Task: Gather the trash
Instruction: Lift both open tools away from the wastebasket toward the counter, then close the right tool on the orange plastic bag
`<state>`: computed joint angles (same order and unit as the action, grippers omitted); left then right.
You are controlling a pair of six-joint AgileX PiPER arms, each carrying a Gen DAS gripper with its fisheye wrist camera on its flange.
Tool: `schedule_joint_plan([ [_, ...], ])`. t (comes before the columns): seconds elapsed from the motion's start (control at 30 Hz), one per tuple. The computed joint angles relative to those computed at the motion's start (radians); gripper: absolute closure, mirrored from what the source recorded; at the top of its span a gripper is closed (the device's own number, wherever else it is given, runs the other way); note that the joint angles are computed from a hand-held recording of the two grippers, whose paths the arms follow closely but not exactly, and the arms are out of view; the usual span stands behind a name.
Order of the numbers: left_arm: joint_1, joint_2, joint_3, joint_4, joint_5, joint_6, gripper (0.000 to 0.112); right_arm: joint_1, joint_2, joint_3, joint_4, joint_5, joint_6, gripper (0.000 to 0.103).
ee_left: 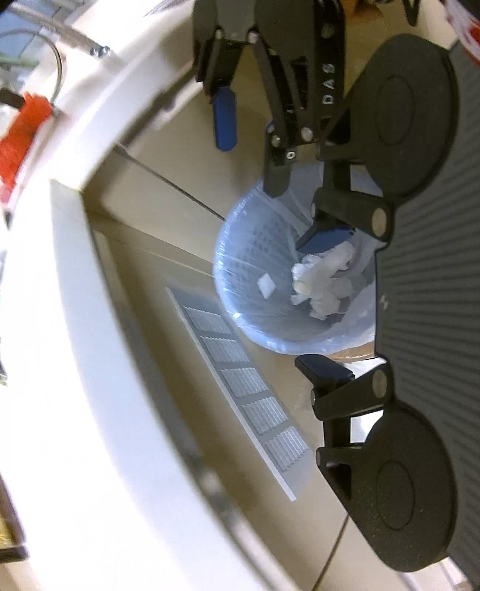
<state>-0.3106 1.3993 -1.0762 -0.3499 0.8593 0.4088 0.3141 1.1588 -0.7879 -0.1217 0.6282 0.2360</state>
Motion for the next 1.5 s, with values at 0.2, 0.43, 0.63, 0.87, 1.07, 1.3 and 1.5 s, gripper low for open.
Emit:
schedule_joint_plan([
  [0.2, 0.015, -0.075, -0.060, -0.038, 0.057, 0.030, 0.056, 0.026, -0.096, -0.082, -0.051, 0.064, 0.046, 0.038],
  [0.43, 0.019, -0.091, -0.183, -0.076, 0.064, 0.018, 0.056, 0.006, -0.149, -0.184, -0.111, 0.101, 0.084, 0.038],
  [0.63, -0.023, -0.009, -0.335, -0.063, 0.044, -0.055, 0.055, -0.152, -0.134, -0.277, -0.059, 0.102, -0.044, 0.038],
  [0.87, -0.097, 0.133, -0.515, 0.006, -0.001, -0.182, 0.050, -0.503, -0.011, -0.411, 0.216, 0.063, -0.524, 0.038],
  [1.07, -0.158, 0.289, -0.715, 0.121, -0.005, -0.331, 0.042, -0.699, 0.171, -0.556, 0.425, 0.067, -0.963, 0.037],
  [1.3, -0.222, 0.494, -1.013, 0.276, 0.083, -0.473, 0.037, -0.778, 0.406, -0.787, 0.518, 0.148, -1.256, 0.020],
  [1.5, -0.248, 0.643, -1.258, 0.341, 0.180, -0.543, 0.033, -0.788, 0.579, -1.005, 0.515, 0.289, -1.316, 0.021],
])
